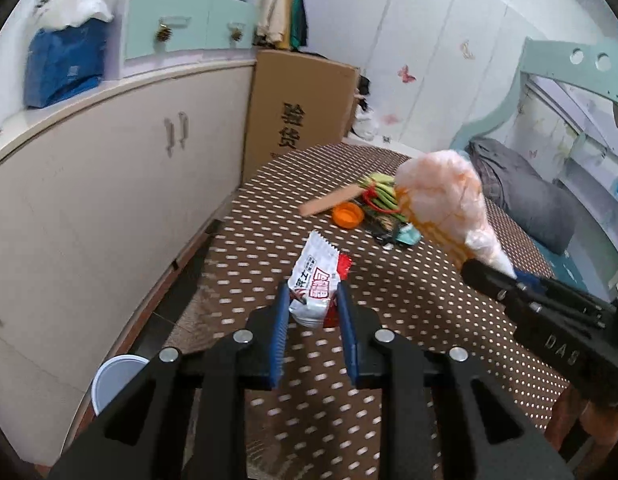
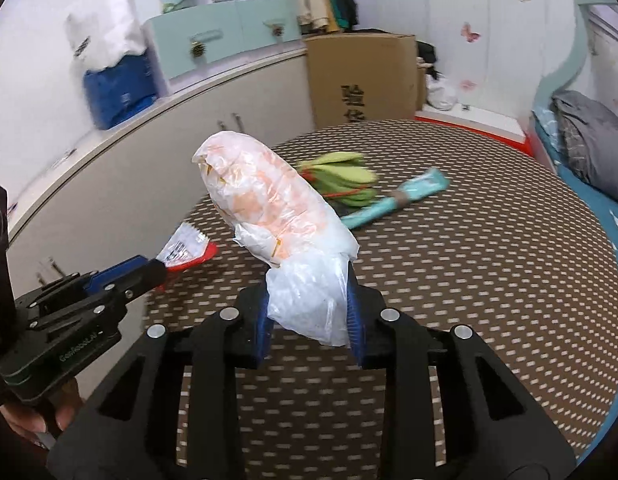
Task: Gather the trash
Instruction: 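Carry both over the wastebasket, open the right tool then the left tool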
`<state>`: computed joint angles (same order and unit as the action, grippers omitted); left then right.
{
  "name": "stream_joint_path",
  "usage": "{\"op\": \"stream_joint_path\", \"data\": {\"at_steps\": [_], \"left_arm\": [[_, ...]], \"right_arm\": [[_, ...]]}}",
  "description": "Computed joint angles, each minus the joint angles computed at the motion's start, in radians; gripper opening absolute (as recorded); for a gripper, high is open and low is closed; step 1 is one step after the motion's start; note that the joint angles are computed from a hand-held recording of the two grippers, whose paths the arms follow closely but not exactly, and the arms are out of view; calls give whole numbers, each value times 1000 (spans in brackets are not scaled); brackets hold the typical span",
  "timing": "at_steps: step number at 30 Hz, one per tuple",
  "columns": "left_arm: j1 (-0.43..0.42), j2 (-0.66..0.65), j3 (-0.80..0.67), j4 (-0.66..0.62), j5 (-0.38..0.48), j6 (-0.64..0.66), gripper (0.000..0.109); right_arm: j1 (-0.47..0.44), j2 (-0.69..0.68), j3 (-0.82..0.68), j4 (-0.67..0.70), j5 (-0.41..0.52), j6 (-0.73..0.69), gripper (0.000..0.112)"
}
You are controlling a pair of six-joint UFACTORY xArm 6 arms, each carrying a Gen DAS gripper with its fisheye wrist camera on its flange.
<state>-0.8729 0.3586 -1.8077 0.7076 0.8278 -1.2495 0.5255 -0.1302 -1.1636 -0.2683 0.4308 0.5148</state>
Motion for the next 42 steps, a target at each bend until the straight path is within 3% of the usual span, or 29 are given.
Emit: {"op": "stream_joint_path", "data": {"at_steps": [11,18,23,25,27,28,29,33,42], "left_arm": [[53,-378,472,153,20,-264,23],[124,-592,732,145,73,-348,23],[207,-716,900,102,60,-383,23],[231,-747,943,89,59,-388,23],[263,-773,986,75,53,-391,23],[273,-785,1006,69,56,-392,23],[284,-791,1019,64,57,-392,23],[333,-802,1073,26,34,-373,23],[360,-749,1085,-7,-53,-349,23]], "right_arm": [[208,223,-226,106,10,-74,30],[308,431,-431,282,43,-203,30],[350,623,-653,416,137,-288,30],[361,690,-734,444,170,-305,31],[366,781,-850,463,215,-319,38],[370,812,-887,460,225,-315,58],[372,871,-965,447,256,-308,68],[374,1026,-1168,413,363,-269,68],[378,979,-1058,431,314,-256,71]]}}
